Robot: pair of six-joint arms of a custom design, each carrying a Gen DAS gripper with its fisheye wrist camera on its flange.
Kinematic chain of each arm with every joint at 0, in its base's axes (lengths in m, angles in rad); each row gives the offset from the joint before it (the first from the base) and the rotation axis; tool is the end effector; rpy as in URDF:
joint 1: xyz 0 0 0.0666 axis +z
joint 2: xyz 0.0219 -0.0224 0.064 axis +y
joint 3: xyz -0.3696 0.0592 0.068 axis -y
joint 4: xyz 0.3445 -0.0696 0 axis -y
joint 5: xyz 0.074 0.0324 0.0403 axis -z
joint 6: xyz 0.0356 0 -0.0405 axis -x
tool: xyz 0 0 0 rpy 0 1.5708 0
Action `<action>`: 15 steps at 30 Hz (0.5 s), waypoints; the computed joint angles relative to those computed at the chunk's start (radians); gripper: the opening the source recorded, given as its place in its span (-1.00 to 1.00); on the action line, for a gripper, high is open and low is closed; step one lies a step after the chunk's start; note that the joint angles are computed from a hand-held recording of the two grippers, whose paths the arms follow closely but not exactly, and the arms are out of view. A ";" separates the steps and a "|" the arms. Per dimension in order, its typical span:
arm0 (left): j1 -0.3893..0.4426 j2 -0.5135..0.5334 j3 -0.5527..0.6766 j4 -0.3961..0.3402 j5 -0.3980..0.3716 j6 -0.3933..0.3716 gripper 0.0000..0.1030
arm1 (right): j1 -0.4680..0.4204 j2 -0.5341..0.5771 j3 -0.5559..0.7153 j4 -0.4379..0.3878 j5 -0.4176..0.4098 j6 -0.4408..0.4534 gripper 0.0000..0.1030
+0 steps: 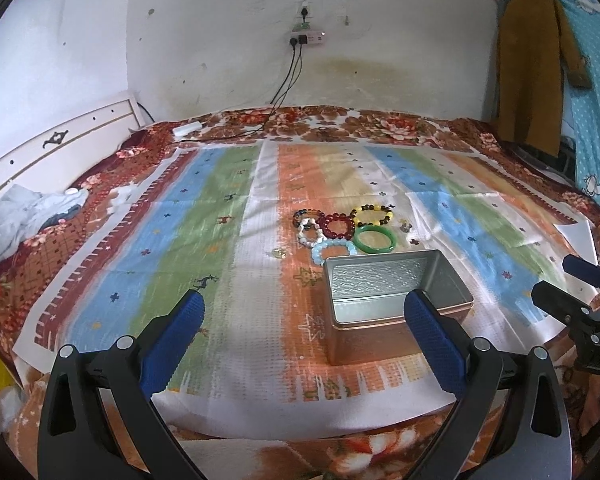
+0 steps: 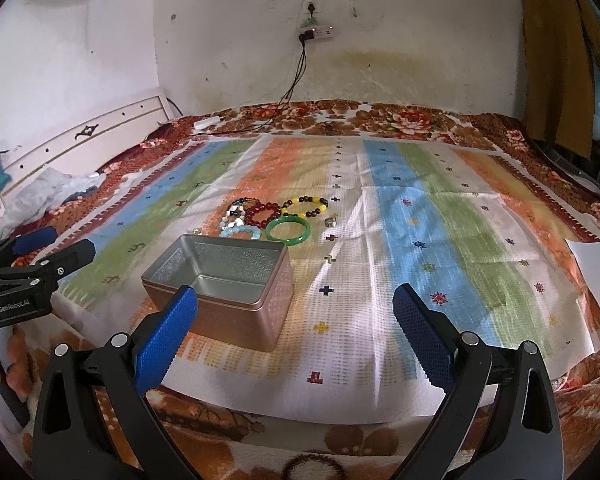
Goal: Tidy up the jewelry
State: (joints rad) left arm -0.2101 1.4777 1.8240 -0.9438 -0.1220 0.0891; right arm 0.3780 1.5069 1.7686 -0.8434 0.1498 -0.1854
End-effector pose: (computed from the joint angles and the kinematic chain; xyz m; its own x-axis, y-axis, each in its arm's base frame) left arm 0.4601 -0.0941 0.5602 -0.5577 0.0286 -0.8296 0.0592 0.9982 -0.0054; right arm 0.4576 0.1756 0.5328 -0.5478 -0.0214 -0.8363 -0.1506 0.9859 0.0734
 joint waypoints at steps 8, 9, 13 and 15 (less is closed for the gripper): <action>-0.002 0.004 0.003 -0.009 -0.015 -0.006 0.89 | 0.005 0.006 0.007 -0.005 0.015 0.008 0.93; -0.001 0.005 0.004 -0.010 -0.015 -0.006 0.89 | 0.005 0.006 0.007 -0.006 0.014 0.006 0.93; -0.002 0.005 0.004 -0.010 -0.012 -0.004 0.89 | 0.005 0.003 0.002 0.001 0.009 -0.001 0.93; 0.001 0.010 0.010 -0.019 -0.007 -0.002 0.89 | 0.001 0.002 0.000 0.005 0.001 -0.010 0.93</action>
